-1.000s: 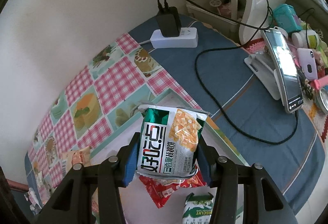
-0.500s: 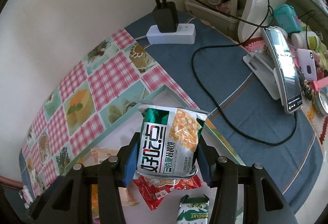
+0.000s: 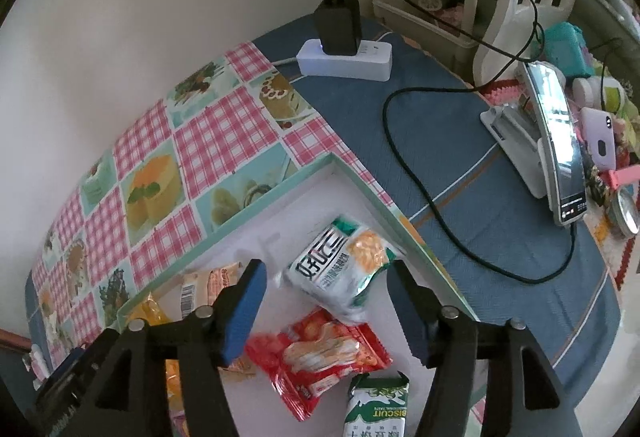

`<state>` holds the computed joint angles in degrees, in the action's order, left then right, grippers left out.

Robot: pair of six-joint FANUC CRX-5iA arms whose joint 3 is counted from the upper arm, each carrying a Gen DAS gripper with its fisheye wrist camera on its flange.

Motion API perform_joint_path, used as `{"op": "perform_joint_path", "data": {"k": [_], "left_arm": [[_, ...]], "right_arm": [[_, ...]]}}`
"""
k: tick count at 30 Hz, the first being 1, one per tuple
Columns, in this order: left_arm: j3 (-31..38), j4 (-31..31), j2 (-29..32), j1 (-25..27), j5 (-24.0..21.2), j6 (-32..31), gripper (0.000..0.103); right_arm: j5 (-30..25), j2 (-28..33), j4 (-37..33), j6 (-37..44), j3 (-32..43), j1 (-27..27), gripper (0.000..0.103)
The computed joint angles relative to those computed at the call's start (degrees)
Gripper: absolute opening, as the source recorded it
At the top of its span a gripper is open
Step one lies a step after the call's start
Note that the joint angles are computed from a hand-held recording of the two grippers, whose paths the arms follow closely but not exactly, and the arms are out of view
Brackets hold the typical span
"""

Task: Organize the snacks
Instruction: 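Open both tools to drop the packets into the tray, then move both open tools back over the remaining snacks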

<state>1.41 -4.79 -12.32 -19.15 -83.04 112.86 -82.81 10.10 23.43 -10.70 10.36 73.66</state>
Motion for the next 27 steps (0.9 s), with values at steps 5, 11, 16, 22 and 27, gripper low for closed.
{"op": "perform_joint_path", "data": {"k": [5, 11, 16, 22, 27], "left_arm": [[-0.82, -0.75, -1.5, 2.37, -0.75, 0.84, 0.088], [-0.97, -3.22, -3.25, 4.67, -2.49, 1.14, 0.099], [-1.63, -4.59, -4.65, 6.94, -4.31, -0.53, 0.099], [-3.49, -5.71, -7.74, 11.43, -6.71, -1.92, 0.099], [-4.81, -6.21, -11.24, 16.01, -7.88, -4.37, 0.099]], "right_arm": [[-1.48, 0.94, 0.2, 1.2, 1.55, 0.5, 0.075], [-3.12, 2.47, 1.89, 3.2, 3.78, 1.73, 0.087], [-3.42, 4.03, 2.96, 4.73, 5.8, 3.05, 0.097], [-3.63, 6.6, 2.97, 7.41, 9.05, 4.61, 0.103], [-3.77, 8.55, 3.06, 9.63, 12.16, 6.12, 0.103]]}}
